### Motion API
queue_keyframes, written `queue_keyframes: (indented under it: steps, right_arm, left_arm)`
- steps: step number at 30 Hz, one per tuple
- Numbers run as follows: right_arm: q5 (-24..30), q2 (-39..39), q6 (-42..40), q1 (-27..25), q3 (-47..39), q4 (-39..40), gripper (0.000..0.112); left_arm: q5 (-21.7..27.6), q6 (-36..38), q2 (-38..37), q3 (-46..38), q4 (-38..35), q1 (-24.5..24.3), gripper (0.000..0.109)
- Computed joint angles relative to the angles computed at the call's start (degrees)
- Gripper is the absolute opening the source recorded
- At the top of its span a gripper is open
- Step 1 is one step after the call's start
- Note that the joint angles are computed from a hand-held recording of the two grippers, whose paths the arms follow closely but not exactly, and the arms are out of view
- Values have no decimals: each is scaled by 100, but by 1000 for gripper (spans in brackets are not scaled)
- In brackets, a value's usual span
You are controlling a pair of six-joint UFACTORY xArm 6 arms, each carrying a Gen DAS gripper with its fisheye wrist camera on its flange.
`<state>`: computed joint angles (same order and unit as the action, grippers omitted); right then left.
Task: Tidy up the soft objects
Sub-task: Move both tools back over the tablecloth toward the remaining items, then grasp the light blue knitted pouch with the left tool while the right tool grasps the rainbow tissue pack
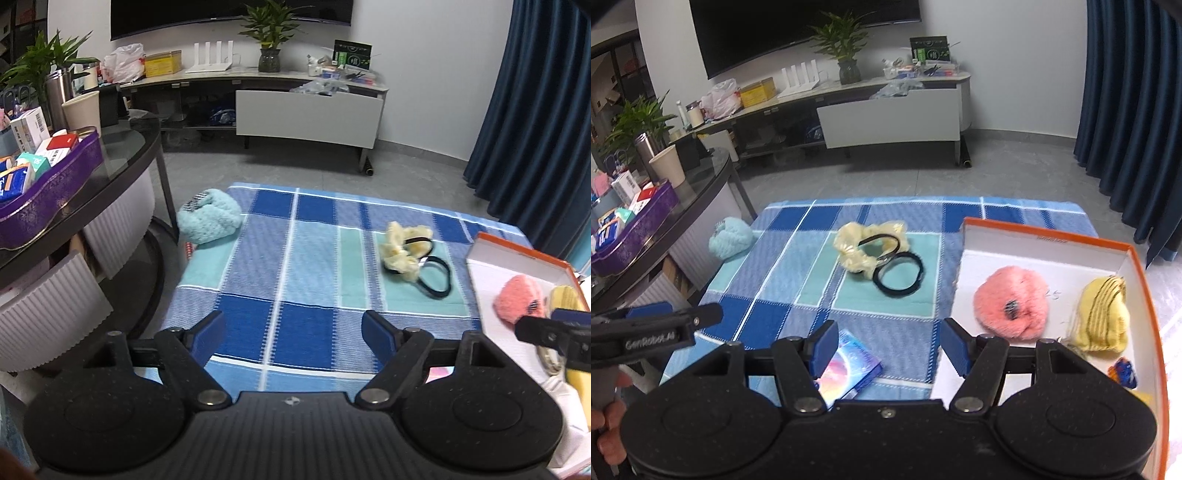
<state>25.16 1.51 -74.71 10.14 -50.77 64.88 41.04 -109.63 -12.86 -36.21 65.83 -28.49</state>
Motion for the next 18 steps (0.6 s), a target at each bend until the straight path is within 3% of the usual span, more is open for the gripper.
queue_keyframes:
  steps: [4, 8, 18]
  right_arm:
    - [18, -58, 26, 56, 125, -6, 74]
    - [-57, -140, 38, 142, 267, 53, 74]
    - [-422, -193, 273, 381, 406, 231, 74]
  left_arm:
    - [-19, 78, -103, 184, 247, 375, 93]
    - [-343, -32, -8, 205, 780, 1148, 96]
    - [-1077, 569, 1025, -641, 1321, 2543, 100]
